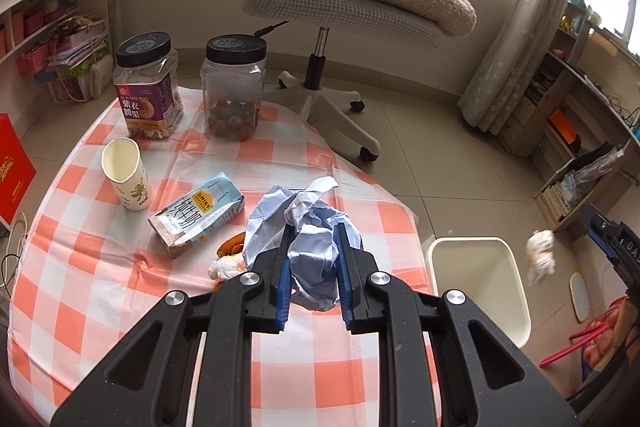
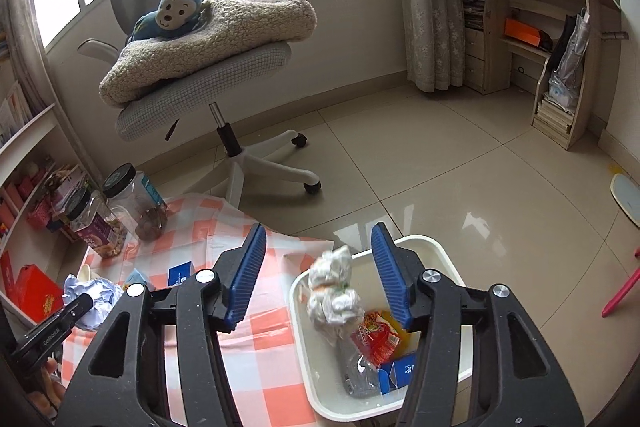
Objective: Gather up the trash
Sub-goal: 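Carry the foil and tissue to the bin and open both grippers, then move both tools back toward the table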
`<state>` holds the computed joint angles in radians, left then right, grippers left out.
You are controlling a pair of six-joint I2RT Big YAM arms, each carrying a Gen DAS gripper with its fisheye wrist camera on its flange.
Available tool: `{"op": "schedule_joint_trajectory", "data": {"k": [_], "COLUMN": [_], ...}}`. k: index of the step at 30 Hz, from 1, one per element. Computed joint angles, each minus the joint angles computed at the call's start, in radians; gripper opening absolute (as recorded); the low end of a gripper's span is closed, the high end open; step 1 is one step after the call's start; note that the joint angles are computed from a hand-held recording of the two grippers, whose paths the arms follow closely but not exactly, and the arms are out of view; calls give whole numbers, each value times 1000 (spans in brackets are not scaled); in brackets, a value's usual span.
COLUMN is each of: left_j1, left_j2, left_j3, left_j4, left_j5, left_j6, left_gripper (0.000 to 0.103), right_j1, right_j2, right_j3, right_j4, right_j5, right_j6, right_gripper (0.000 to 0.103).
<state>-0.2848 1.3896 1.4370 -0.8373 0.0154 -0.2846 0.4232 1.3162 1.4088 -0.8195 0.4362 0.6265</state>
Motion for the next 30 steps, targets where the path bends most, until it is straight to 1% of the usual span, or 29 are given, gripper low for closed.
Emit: {"op": "schedule_joint_trajectory", "data": {"k": [1,7,9,12,16,18,21,22,23,24,25,27,29,30], "left_j1": [-14,-108,-144,-197,-267,-293,-325,-332,-335,-334,-335,-328,-325,-321], "left_j2": [4,36,57,89,132,159,201,215,224,223,218,203,177,158], "left_j3": [4,31,51,83,119,143,180,195,207,209,208,206,195,179], "left_j4": [4,32,30,28,36,32,29,20,14,13,17,19,27,47], "left_j5": [1,20,32,51,56,78,100,103,100,86,70,39,-50,-103], "left_j6": [-2,-19,-28,-32,-28,-29,-22,-19,-19,-21,-25,-15,8,25], "left_gripper": [19,19,19,19,19,19,23,34,41,53,57,59,64,68], "right_j1": [-9,-80,-108,-144,-178,-187,-197,-199,-198,-197,-193,-177,-152,-136], "right_j2": [-14,-97,-123,-149,-173,-182,-192,-196,-197,-199,-200,-193,-180,-169], "right_j3": [-11,-80,-102,-124,-144,-150,-157,-159,-159,-160,-160,-155,-144,-135], "right_j4": [4,18,23,29,32,33,34,33,32,30,28,25,20,19], "right_j5": [4,17,13,4,-3,0,11,18,27,38,51,79,120,144], "right_j6": [7,65,84,105,111,112,107,107,106,105,103,95,75,59], "right_gripper": [61,72,75,78,80,80,82,83,84,85,87,91,93,94]}}
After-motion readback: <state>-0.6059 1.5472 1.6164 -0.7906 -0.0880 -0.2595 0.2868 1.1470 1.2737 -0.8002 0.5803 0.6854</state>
